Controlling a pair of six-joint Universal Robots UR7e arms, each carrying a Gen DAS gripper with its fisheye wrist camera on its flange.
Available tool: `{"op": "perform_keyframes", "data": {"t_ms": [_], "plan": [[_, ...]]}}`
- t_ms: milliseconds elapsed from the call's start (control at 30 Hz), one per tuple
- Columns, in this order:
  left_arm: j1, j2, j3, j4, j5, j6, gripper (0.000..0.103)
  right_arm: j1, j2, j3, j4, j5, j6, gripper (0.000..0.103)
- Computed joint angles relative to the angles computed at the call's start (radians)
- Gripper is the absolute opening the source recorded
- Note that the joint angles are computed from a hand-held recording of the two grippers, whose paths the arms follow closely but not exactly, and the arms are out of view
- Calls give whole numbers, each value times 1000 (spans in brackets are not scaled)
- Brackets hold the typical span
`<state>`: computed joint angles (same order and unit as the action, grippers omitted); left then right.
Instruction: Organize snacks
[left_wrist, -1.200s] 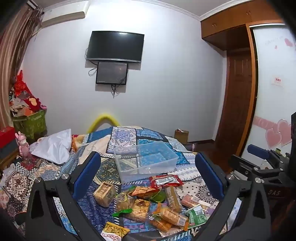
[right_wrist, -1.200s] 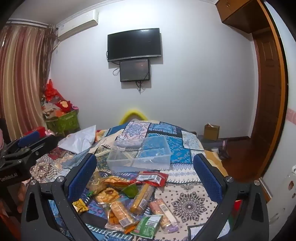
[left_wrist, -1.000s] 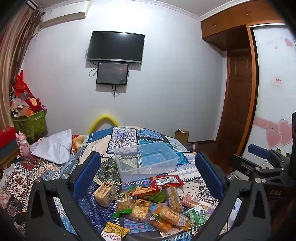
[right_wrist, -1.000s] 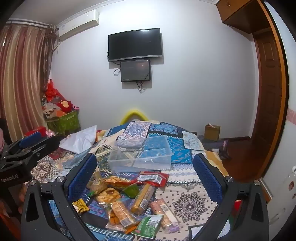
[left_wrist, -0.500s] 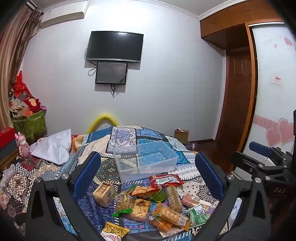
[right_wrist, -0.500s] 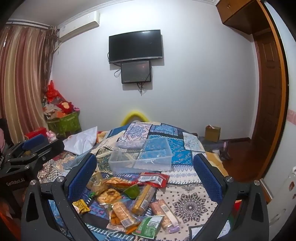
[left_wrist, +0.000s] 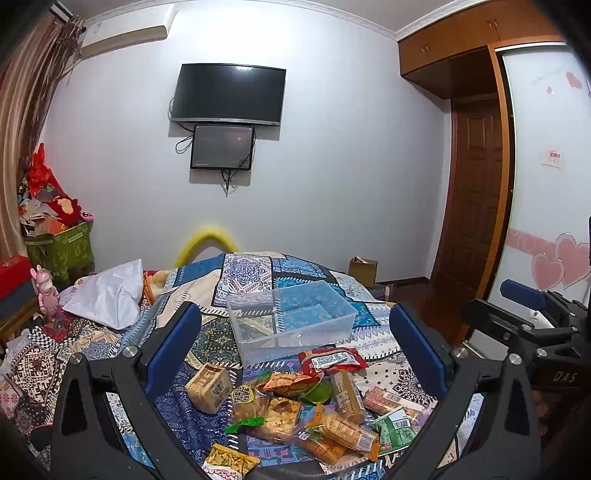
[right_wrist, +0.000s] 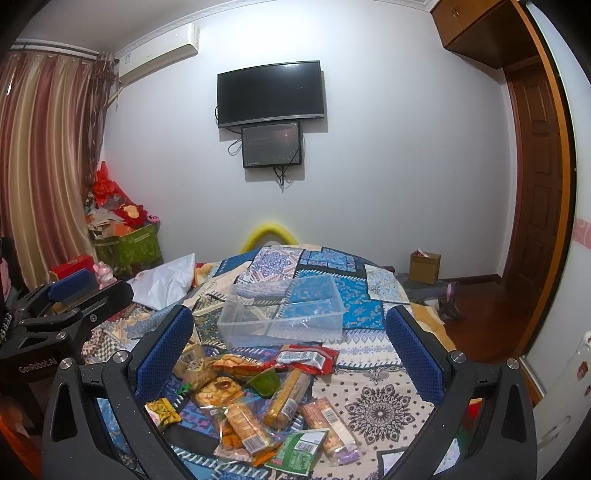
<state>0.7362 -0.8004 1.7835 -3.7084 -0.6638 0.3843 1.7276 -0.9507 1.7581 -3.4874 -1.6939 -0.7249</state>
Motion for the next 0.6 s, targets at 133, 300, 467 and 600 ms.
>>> {"op": "perform_keyframes", "data": {"t_ms": [133,300,467,600], "plan": [[0,0,-2,1,-1,0,103,-1,-2,2,-1,3,0,103],[0,4,-6,-5,-3,9,103,-1,-1,2,-4,4,1,103],[0,5,-6,-8,-4,14,103,-1,-3,5,-4,4,3,103],[0,5,-6,-7,-4,13,103,-2,-2,4,-2,5,2,103]]}}
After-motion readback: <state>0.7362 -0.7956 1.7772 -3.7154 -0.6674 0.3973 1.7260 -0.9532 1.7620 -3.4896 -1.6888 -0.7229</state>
